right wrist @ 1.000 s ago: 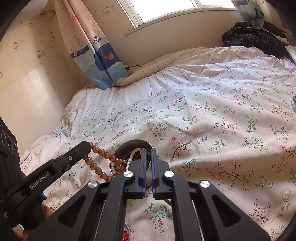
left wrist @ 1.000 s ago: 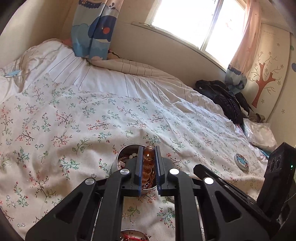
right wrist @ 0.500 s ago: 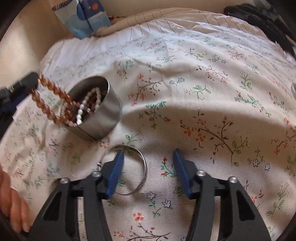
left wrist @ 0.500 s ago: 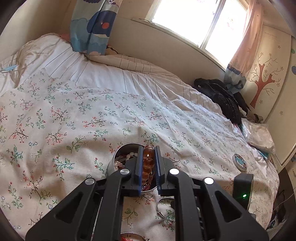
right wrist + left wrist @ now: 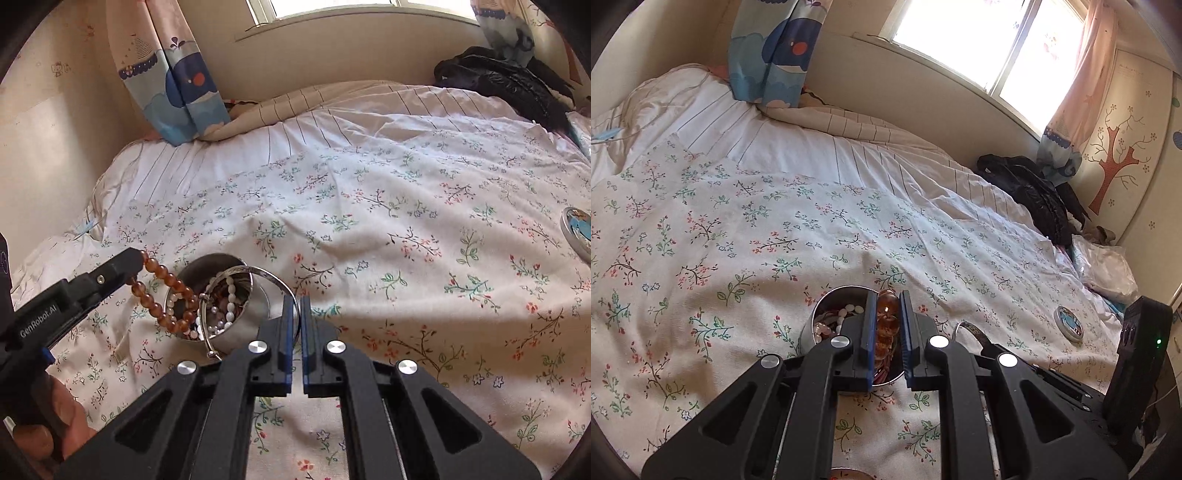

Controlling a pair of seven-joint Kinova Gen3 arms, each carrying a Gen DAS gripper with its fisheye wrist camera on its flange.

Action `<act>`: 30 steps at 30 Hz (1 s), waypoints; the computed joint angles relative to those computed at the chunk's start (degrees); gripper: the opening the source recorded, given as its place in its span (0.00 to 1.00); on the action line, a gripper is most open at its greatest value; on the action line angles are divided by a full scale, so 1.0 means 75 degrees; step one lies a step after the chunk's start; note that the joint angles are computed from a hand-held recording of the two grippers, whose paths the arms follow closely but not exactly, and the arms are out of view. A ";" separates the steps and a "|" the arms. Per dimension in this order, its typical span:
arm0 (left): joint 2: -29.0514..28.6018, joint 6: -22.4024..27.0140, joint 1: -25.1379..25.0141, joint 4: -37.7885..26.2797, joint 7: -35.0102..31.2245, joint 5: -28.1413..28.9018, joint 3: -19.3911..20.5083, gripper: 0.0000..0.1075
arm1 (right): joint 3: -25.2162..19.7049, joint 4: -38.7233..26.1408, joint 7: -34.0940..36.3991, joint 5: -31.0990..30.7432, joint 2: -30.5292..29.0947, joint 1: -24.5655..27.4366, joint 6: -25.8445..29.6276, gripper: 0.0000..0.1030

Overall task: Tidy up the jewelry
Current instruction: 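Lower the amber beads and bangle into the tin and open both tools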

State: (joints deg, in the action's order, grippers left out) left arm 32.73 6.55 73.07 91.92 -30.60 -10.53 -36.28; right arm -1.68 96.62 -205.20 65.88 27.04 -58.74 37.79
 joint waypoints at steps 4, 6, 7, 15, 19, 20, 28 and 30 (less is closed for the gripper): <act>0.0058 0.0084 -0.0247 -0.0157 -0.0067 -0.0001 0.0260 0.10 | -0.0012 -0.0393 0.0567 -0.0217 0.0205 0.0038 0.0097 0.04; 0.0086 0.0180 -0.0467 -0.0268 -0.0109 -0.0013 0.0497 0.10 | 0.0059 -0.0503 0.0663 -0.0248 0.0275 0.0003 0.0090 0.04; 0.0105 0.0239 -0.0575 -0.0324 -0.0108 -0.0026 0.0610 0.10 | 0.0088 -0.0548 0.0722 -0.0272 0.0307 -0.0004 0.0074 0.04; 0.0159 0.0794 -0.0982 -0.0526 0.0557 -0.0441 0.0959 0.15 | 0.0287 -0.1123 0.1464 -0.0688 0.0650 -0.0044 -0.0023 0.04; 0.0159 0.0615 -0.0210 -0.0174 0.1616 -0.0795 -0.0144 0.33 | 0.0410 -0.1673 0.2091 -0.1033 0.0984 -0.0042 -0.0136 0.04; 0.0158 0.0597 -0.0095 -0.0117 0.1784 -0.0872 -0.0312 0.33 | 0.0434 -0.1806 0.2278 -0.1168 0.1072 -0.0025 -0.0191 0.04; 0.0196 0.1170 0.0101 -0.0329 0.2385 -0.1711 -0.0402 0.44 | 0.1071 -0.1835 0.2514 -0.1782 0.1227 -0.0312 -0.0575 0.25; 0.0199 0.1336 0.0044 -0.0413 0.2472 -0.1914 -0.0263 0.49 | 0.1181 -0.1754 0.2464 -0.1790 0.1181 -0.0391 -0.0613 0.25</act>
